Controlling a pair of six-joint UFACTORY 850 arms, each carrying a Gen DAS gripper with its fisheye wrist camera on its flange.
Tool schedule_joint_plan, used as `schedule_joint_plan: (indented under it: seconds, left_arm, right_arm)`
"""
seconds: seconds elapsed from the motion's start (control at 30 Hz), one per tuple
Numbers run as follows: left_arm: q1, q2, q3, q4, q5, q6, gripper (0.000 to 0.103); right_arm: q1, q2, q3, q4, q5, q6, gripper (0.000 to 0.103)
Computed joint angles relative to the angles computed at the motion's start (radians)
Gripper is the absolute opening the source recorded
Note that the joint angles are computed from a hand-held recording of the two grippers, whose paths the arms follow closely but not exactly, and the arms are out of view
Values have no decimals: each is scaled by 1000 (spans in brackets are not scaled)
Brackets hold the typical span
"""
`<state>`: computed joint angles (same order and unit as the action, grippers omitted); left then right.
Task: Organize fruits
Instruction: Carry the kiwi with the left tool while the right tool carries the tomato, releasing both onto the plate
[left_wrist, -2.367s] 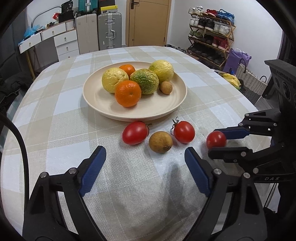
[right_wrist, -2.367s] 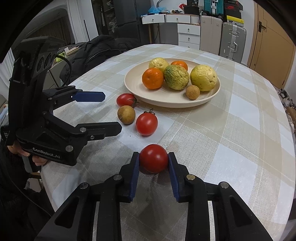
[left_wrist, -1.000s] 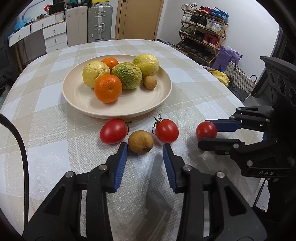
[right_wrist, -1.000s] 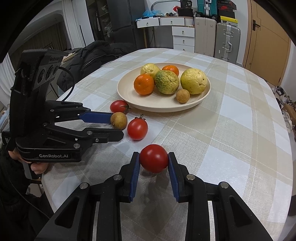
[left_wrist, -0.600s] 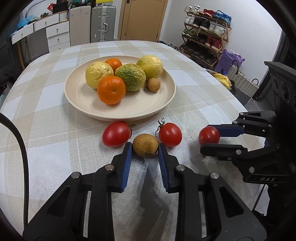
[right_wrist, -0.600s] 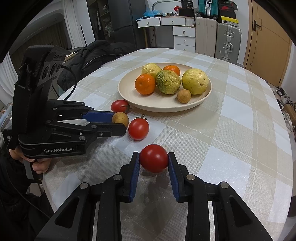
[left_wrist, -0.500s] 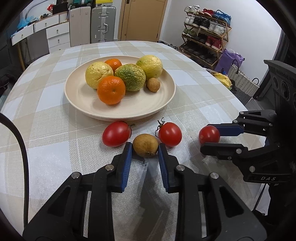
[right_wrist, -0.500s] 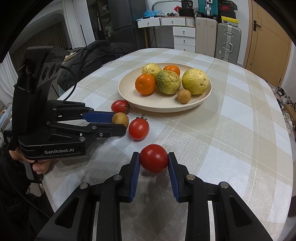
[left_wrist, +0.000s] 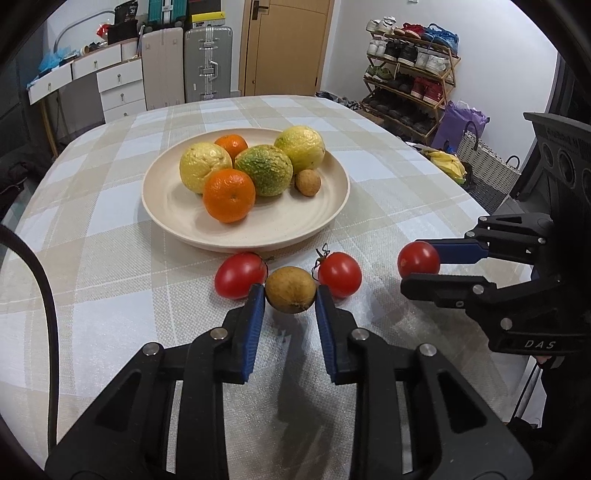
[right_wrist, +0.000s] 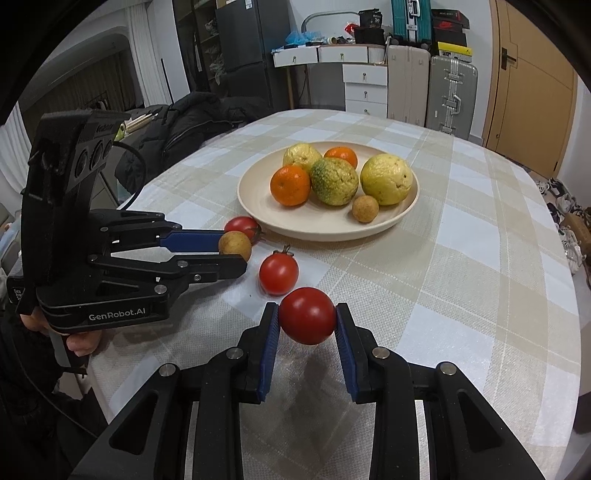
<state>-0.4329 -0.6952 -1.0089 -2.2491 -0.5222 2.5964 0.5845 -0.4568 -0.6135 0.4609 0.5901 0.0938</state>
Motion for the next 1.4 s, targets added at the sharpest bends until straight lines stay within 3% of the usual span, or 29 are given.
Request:
schedule_joint_plan:
  seconds: [0.3, 0.7, 1.03, 1.4]
  left_arm:
    - [15, 55, 60, -144, -80, 149, 25]
    - [30, 51, 42, -174, -89, 118, 25]
    - [52, 55, 2, -155, -101, 50, 25]
    - [23, 28, -36, -228, -72, 124, 25]
  right_arm:
    - [6, 21, 33, 47, 116, 37, 31]
    - [10, 29, 39, 100, 176, 47, 31]
    - [-1, -17, -14, 96, 154, 47, 31]
    - [-10, -28, -76, 184, 92, -47, 31]
